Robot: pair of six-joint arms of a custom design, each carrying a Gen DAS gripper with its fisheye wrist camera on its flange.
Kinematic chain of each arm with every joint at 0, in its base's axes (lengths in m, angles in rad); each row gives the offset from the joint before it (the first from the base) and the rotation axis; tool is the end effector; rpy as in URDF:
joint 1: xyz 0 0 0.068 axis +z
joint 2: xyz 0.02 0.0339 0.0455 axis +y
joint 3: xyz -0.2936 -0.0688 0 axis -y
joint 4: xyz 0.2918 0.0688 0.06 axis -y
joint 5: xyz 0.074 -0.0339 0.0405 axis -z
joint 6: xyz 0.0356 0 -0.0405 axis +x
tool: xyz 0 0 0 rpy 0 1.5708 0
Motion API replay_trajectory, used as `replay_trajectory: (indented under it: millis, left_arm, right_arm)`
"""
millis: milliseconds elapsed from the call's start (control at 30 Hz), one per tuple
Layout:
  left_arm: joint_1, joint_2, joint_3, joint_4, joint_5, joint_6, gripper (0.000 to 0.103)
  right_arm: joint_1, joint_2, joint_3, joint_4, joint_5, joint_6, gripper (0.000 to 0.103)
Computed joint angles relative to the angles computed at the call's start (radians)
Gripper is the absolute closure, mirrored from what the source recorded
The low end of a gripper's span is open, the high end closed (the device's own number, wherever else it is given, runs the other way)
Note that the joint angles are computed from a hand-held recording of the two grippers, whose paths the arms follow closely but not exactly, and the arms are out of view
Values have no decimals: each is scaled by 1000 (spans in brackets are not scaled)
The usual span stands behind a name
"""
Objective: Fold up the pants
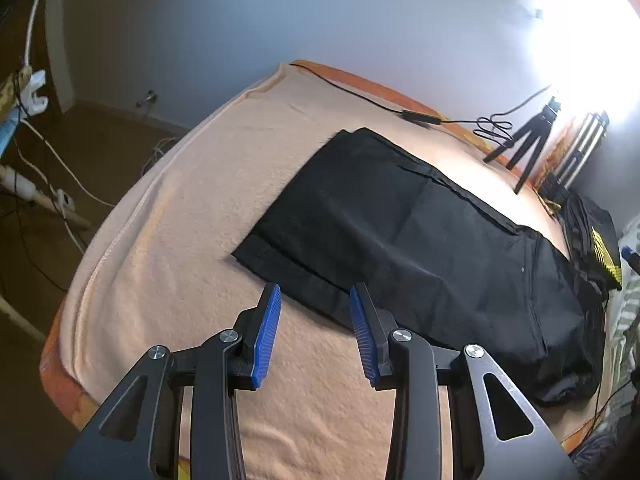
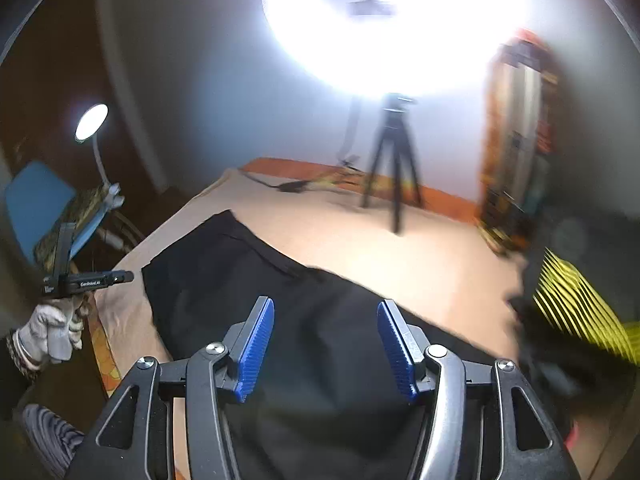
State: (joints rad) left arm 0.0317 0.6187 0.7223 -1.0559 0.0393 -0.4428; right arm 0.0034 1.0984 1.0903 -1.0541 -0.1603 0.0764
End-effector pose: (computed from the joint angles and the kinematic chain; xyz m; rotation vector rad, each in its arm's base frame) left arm 0.1284 0.0027 0.2844 -0.5805 2.4683 -0.2141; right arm 0.2318 0.0065 0.3373 0.0411 2.6304 0.2384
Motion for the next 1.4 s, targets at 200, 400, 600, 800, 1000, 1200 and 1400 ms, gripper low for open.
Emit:
replay_trajectory:
  millis: [200, 400, 600, 800, 1000, 1200, 1400]
  left_arm:
    - [87, 44, -30, 72, 72, 34, 69]
    - [117, 114, -51, 135, 111, 39, 69]
    - [102, 138, -54, 167, 70, 39, 56]
    - [62, 162, -47, 175, -8, 53, 56]
    - [85, 176, -55, 205, -9, 49, 55]
    - [62, 165, -67, 230, -40, 25, 55]
    - [-12, 143, -82, 248, -125, 10, 74]
  right_arm:
    - [109, 253, 97, 126, -33, -41, 36]
    - [234, 501, 215, 189, -9, -121, 33]
    - [287, 767, 380, 209, -40, -157, 33]
    - [296, 951, 511, 226, -74, -127, 33]
    - [291, 1056, 598, 224, -106, -117, 33]
    - [292, 1174, 716, 203, -141, -96, 33]
    - [313, 1256, 783, 182, -138, -85, 36]
